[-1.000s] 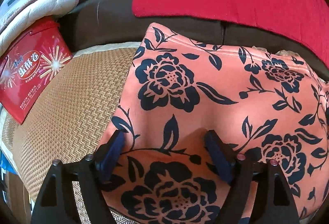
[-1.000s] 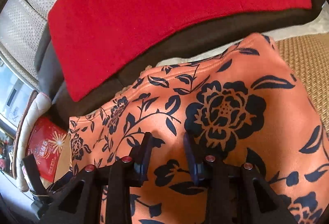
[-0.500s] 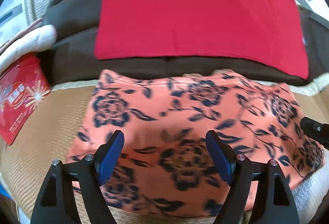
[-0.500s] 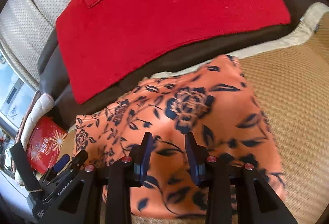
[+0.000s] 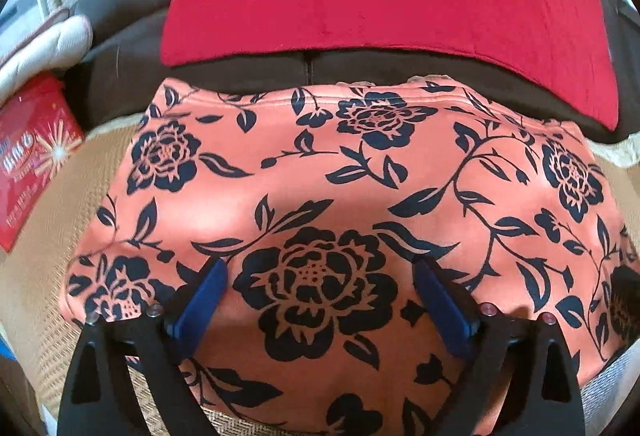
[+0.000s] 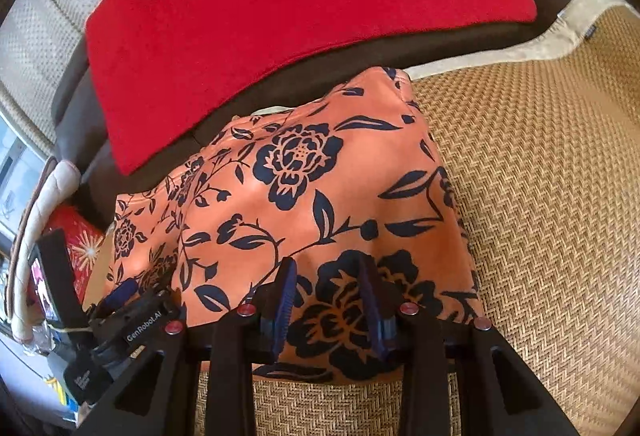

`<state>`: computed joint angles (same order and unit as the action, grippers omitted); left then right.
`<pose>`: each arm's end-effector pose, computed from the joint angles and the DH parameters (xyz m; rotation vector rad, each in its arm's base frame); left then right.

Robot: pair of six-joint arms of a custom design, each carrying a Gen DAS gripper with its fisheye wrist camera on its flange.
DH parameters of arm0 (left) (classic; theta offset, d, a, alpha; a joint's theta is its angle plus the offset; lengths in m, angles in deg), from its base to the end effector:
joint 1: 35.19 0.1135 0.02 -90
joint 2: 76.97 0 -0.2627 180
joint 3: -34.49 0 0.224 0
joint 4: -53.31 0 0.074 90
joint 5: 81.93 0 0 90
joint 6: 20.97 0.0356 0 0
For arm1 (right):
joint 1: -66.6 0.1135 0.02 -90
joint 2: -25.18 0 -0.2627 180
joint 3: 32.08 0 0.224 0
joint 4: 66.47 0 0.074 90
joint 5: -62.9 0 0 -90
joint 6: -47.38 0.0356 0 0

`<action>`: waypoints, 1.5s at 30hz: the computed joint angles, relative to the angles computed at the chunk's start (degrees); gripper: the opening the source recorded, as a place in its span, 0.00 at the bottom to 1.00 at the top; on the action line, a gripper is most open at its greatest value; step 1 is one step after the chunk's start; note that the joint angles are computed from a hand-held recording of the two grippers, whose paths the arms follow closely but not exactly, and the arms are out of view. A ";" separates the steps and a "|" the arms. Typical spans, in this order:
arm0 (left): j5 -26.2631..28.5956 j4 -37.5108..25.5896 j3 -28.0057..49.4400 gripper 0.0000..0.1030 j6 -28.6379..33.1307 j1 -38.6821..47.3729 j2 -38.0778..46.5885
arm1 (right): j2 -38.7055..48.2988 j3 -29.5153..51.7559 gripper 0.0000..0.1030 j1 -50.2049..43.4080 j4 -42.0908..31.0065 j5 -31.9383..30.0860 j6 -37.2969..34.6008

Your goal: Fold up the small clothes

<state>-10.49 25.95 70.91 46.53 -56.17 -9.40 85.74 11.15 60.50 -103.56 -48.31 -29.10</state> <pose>0.1607 -0.0495 0.1486 -0.1491 2.5119 0.1190 0.1675 -0.0049 0.1884 0.2778 2.4879 0.5188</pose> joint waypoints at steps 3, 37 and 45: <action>-0.09 -0.20 -0.08 0.92 0.59 0.02 -0.47 | 0.36 -0.20 0.36 0.16 0.37 0.13 -0.10; 6.15 1.20 -1.59 0.94 23.56 29.54 -5.97 | -2.38 1.00 0.64 19.29 2.62 7.61 9.02; 6.23 0.95 -1.52 0.94 26.26 30.23 -8.17 | -6.84 0.44 0.64 17.88 2.57 7.89 9.89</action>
